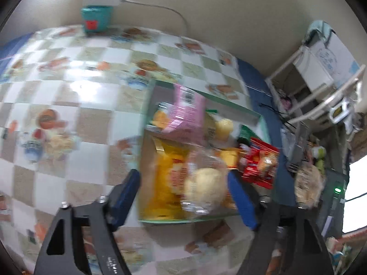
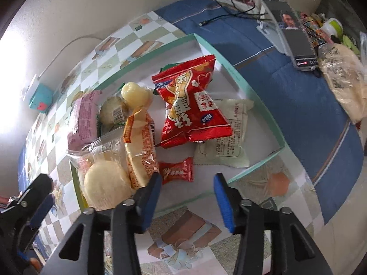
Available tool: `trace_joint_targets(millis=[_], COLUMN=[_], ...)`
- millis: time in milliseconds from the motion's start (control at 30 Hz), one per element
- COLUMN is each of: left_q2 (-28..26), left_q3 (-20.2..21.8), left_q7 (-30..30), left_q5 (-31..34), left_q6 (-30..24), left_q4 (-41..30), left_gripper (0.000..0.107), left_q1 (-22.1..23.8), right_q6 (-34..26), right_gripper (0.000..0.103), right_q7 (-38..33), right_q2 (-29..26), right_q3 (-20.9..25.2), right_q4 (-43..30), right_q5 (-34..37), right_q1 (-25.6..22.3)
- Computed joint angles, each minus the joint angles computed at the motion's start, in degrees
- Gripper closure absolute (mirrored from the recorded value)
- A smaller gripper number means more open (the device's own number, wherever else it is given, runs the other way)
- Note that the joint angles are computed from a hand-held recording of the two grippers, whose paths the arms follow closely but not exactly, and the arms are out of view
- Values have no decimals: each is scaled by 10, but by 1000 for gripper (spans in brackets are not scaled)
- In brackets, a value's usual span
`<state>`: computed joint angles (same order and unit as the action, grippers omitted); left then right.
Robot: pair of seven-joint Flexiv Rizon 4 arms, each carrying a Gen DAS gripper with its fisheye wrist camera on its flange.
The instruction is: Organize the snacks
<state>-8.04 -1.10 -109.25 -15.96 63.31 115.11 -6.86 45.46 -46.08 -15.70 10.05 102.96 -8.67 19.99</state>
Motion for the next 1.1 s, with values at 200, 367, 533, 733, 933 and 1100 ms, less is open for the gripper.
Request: trace_joint_targets(millis=[200, 367, 533, 733, 933, 1100], left_q2=[41, 81, 113, 134, 144, 144], left_q3=[43, 36, 24, 9, -1, 0], left_q7=[-151, -183, -188, -218, -232, -223], left_q5=[216, 271, 285, 344, 365, 367], left_q6=[-81, -120, -144, -214, -252, -256], left_q4=[-10, 25, 48, 34, 27, 24], left_gripper=[11, 5, 5, 5, 5, 5], left_q1=[-2, 14, 27, 36, 42, 41], right_q6=[28, 51, 71, 86, 83, 78], right_gripper=[14, 0, 0, 0, 0, 0], right_q7=[21, 13, 14, 31, 31, 32], right_q2=[32, 49, 62, 73, 71, 68], right_q3=[3, 13, 20, 19, 21, 20], right_q4=[44, 73, 100, 118, 115, 111], right_q5=[-49, -63, -95, -143, -151, -152], right_q1=[16, 24, 38, 49, 52, 53])
